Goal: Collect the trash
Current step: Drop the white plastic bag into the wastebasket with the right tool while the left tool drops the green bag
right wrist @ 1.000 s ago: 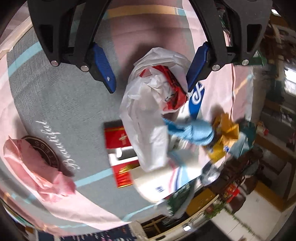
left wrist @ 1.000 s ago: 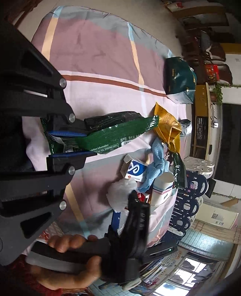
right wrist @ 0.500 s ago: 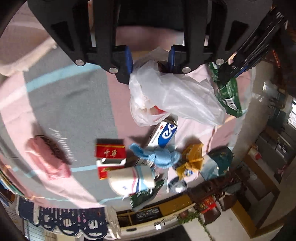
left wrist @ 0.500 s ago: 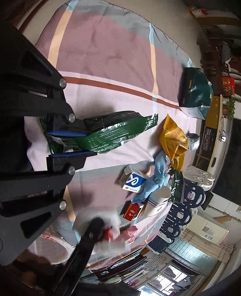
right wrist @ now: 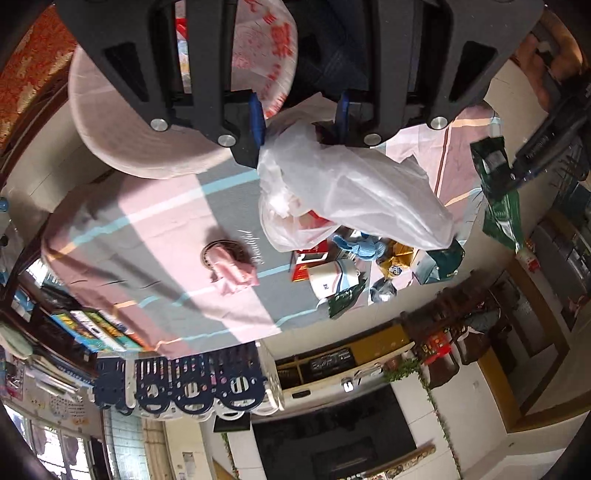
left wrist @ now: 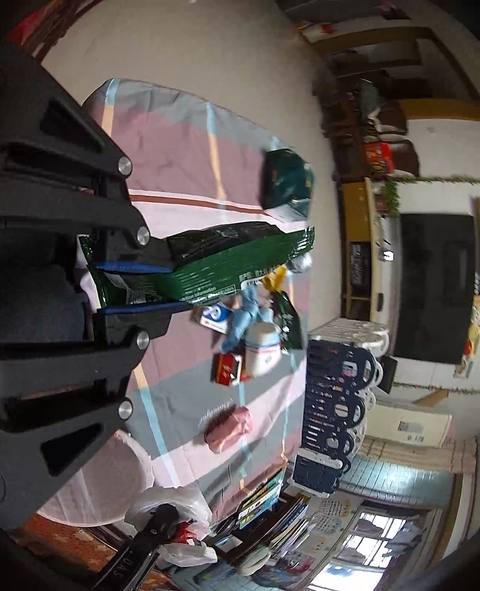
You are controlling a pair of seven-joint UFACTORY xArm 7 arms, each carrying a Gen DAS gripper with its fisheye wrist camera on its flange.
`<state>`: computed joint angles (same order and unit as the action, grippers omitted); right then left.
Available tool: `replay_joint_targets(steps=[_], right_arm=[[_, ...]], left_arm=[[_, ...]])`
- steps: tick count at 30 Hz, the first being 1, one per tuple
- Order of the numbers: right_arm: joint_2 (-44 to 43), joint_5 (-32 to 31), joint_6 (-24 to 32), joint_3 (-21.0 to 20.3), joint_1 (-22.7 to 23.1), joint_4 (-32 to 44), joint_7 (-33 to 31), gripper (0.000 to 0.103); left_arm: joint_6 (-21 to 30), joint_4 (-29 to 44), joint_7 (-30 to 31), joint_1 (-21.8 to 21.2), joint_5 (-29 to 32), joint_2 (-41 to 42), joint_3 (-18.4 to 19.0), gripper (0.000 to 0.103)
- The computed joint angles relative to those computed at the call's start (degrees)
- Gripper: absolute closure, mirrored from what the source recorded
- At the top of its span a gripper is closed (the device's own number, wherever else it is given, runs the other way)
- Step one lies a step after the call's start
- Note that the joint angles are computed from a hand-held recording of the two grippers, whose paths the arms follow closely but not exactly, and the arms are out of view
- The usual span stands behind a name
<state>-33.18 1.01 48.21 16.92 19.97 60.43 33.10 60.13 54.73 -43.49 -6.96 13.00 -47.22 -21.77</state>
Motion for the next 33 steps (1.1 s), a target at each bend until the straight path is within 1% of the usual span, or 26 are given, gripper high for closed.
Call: replay_joint_targets(steps=[3, 10, 16, 20, 22, 33], right_arm=[[-4.0, -0.17, 1.85, -0.83, 0.07, -1.26, -0.78, 0.072], [-11.14, -0.6, 5.21, -1.5, -1.78, -1.94, -2.77, 0.072], [-13.51, 0.59, 5.64, -1.62, -3.04, -2.32, -3.61, 0.072], [-14.01, 1.35, 6.23, -1.68, -3.54, -2.57, -3.84, 0.072], [-14.31, 1.69, 6.29, -1.71, -3.71, -2.8, -3.84, 0.072], [-14.63, 2.28, 7.7, -1.41, -3.98, -3.46, -3.82, 0.072]], left_arm=[[1.18, 3.45, 0.09, -0.06, 0.85, 0.43, -2.29, 0.088], [2.85, 9.78, 0.18, -0.14, 1.9, 2.26, -7.03, 0.088], [3.79, 11.96, -0.34, -0.38, 2.11, 3.45, -9.09, 0.088], [3.96, 12.4, -0.7, -0.47, 2.46, 3.76, -9.68, 0.088], [3.65, 11.8, -0.5, -0.88, 2.48, 3.49, -9.19, 0.088], [3.62, 11.78, -0.48, -1.37, 2.49, 3.86, -9.04, 0.088]])
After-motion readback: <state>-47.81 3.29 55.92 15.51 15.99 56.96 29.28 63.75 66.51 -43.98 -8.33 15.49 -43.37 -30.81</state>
